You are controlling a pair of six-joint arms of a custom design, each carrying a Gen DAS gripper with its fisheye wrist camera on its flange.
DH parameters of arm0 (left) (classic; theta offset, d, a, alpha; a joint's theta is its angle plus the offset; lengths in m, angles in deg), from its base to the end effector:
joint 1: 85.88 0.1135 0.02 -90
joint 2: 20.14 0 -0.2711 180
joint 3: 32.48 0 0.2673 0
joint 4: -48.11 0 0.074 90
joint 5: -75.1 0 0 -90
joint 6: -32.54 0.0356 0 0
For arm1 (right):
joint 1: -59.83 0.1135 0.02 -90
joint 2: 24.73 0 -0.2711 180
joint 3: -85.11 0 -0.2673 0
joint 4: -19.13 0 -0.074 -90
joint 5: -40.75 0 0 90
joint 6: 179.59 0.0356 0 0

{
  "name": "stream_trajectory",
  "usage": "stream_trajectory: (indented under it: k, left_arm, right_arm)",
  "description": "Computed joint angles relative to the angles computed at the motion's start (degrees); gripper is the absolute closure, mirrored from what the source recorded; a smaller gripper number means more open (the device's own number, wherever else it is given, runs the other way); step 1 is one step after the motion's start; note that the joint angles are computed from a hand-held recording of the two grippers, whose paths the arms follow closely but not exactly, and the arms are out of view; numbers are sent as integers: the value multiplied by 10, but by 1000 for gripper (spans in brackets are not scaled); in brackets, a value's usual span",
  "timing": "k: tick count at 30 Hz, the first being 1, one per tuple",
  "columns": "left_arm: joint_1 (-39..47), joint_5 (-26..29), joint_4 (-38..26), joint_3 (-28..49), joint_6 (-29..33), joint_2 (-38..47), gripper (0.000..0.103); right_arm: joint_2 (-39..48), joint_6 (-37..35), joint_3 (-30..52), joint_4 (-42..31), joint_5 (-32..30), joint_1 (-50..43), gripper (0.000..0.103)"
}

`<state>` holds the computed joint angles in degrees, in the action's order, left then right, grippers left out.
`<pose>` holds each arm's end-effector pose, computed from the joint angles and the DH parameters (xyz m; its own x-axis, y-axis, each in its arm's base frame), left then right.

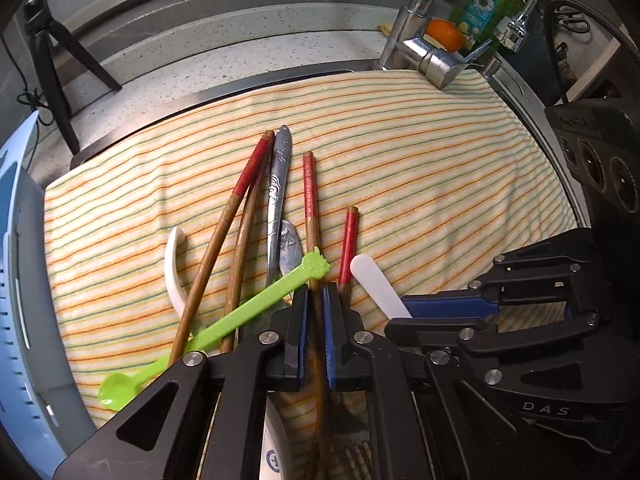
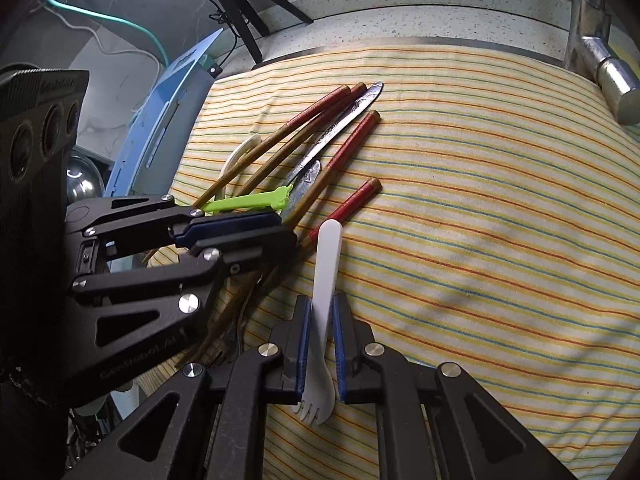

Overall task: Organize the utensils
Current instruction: 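Grasp a red-tipped wooden chopstick with the left gripper while the right gripper grasps the white plastic fork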

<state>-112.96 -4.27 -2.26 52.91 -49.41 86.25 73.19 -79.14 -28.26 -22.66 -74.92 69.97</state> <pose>0.3361 -0.1792 0.1745 -0.7654 0.5459 -0.3408 0.6131 0.7795 -0.1283 0.3090 0.0709 0.1417 -0.9774 -0.0087 -0.2110 -0.1073 0.8812 0.4603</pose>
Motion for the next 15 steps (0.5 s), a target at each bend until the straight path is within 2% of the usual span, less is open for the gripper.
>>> stream_trajectory:
  k: [3,4,9,15]
  left_arm:
    - [-3,-10,3,-3,1,-3,97]
    - [-3,-11,6,-7,0,-6,97]
    - [0,0,13,-27,-15,-21,97]
    - [4,48,25,-75,-40,-67,98]
  right_arm:
    - [-6,7,-8,1,-5,-9,95]
    - [-9,8,-10,1,-4,-11,100]
    - [-21,10,-26,6,-17,-27,100]
    - [-40,23,-48,15,-37,-50,100]
